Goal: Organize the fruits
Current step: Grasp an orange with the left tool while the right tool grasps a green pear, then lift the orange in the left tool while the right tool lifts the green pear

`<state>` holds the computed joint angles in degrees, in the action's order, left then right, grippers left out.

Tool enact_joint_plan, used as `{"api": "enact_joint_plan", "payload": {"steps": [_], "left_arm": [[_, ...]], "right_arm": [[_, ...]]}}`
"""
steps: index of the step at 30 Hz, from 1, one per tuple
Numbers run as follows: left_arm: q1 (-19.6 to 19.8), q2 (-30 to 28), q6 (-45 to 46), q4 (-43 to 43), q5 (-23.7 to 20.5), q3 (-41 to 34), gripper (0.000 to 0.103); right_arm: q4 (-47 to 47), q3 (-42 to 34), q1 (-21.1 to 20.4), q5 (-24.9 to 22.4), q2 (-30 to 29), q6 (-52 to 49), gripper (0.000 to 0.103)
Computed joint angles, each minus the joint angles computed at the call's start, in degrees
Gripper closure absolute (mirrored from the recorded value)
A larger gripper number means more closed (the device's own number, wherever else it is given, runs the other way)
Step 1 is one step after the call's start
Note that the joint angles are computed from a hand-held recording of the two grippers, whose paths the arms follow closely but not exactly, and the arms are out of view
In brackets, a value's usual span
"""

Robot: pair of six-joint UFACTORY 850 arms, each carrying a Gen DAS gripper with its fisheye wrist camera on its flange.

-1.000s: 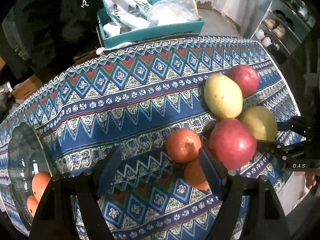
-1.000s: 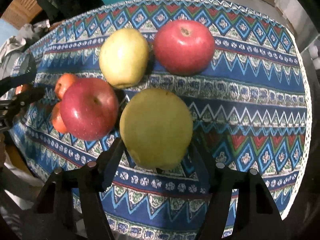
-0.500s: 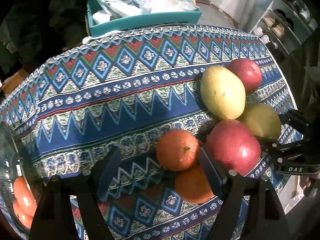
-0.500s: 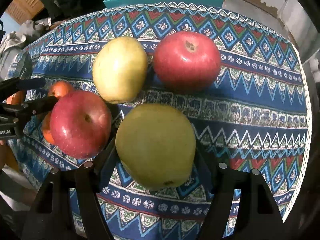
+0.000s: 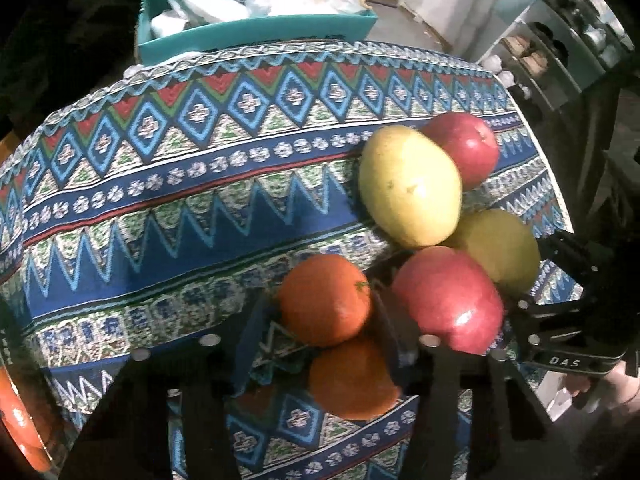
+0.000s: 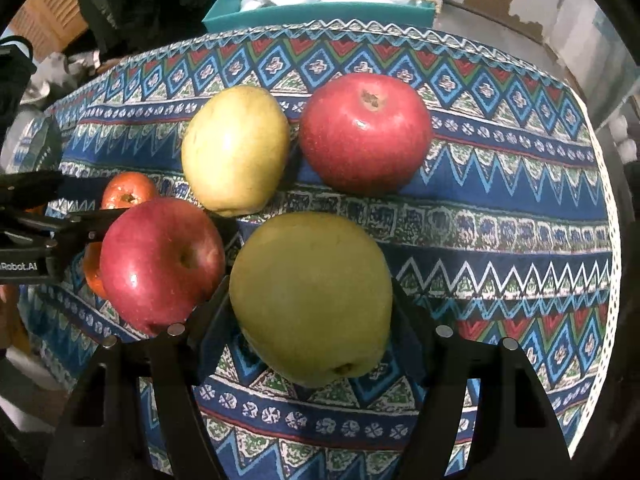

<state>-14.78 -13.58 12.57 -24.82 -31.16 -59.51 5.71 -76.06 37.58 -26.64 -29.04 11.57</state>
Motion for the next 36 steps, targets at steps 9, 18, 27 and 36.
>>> {"api": "enact_joint_plan", "payload": {"steps": [9,18,27,36], "left_arm": [[-1.28,1.03,-4.95,6.21,2.99,0.97,0.055],[-1.09,4.95,-8.92,11.56,5.35,2.60,0.055],[-2.02,8.87,-11.71,14.61,6.54,3.65,0.055],[-2.14,12.52,-14.31,16.73,7.06,4.53,0.055]], "right_arm": [[-5.60,3.56,-0.41,3.29,3.62,7.16,0.031],[-12.48,5.02,0.02,5.14,6.13,13.70,0.031],[-17.65,5.20,1.03,6.32,8.59,18.83,0.031],[-21.70,4.48,2.36,7.81,10.17,22.63,0.031]]}}
